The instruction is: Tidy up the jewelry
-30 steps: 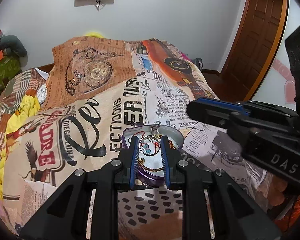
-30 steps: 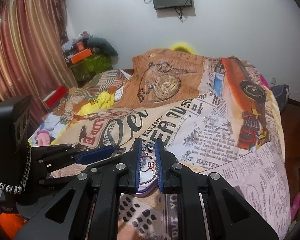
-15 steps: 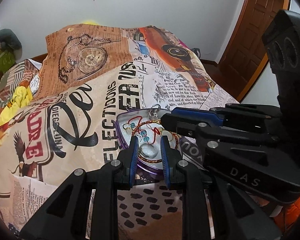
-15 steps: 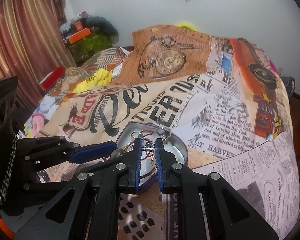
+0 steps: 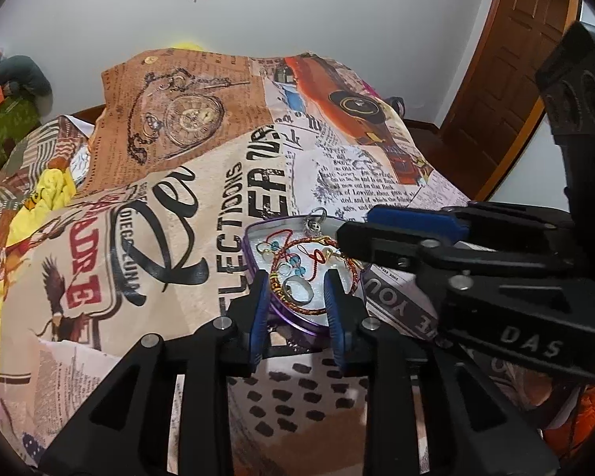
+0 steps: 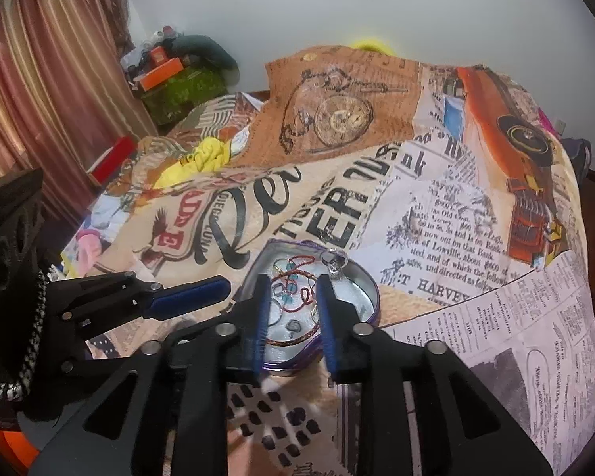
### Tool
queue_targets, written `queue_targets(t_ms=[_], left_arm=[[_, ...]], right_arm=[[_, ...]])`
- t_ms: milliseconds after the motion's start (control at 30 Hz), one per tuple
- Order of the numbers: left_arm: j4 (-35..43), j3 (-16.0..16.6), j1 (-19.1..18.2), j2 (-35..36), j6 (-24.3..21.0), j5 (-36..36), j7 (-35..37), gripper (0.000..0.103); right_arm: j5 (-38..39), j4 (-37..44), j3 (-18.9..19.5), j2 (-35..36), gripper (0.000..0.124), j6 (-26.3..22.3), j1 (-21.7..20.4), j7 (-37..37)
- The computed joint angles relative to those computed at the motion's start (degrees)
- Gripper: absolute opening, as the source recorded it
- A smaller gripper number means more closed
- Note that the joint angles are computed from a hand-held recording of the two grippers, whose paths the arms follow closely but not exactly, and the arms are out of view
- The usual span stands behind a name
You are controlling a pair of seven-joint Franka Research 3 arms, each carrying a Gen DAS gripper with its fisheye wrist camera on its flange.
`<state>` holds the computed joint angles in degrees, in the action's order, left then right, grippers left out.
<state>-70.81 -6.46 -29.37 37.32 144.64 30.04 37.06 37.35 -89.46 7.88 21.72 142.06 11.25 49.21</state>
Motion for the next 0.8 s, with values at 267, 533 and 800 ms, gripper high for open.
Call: queue_targets(t_ms=[267,533,800], left_arm=[[-4.77,1.86,-1.58,-5.6,0.54,5.32,-6.11,0.027],[-9.95,3.08,-4.57,-14.28,0.11,19.49,-18.31,0.027],[-14.4,1.4,-9.08,-23.48,-6.89,42.82,-33.31,0.04]], right_arm=[[5.19,-5.34,0.54,-6.02,0.024,4.51,-0.7,-3.78],[17.99,-14.58,-0.18,-17.09,0.024,13.29,0.25,-14.28],[46.91,-22.99,-4.25,-30.34,0.024,24.61,6.85,-40.56]])
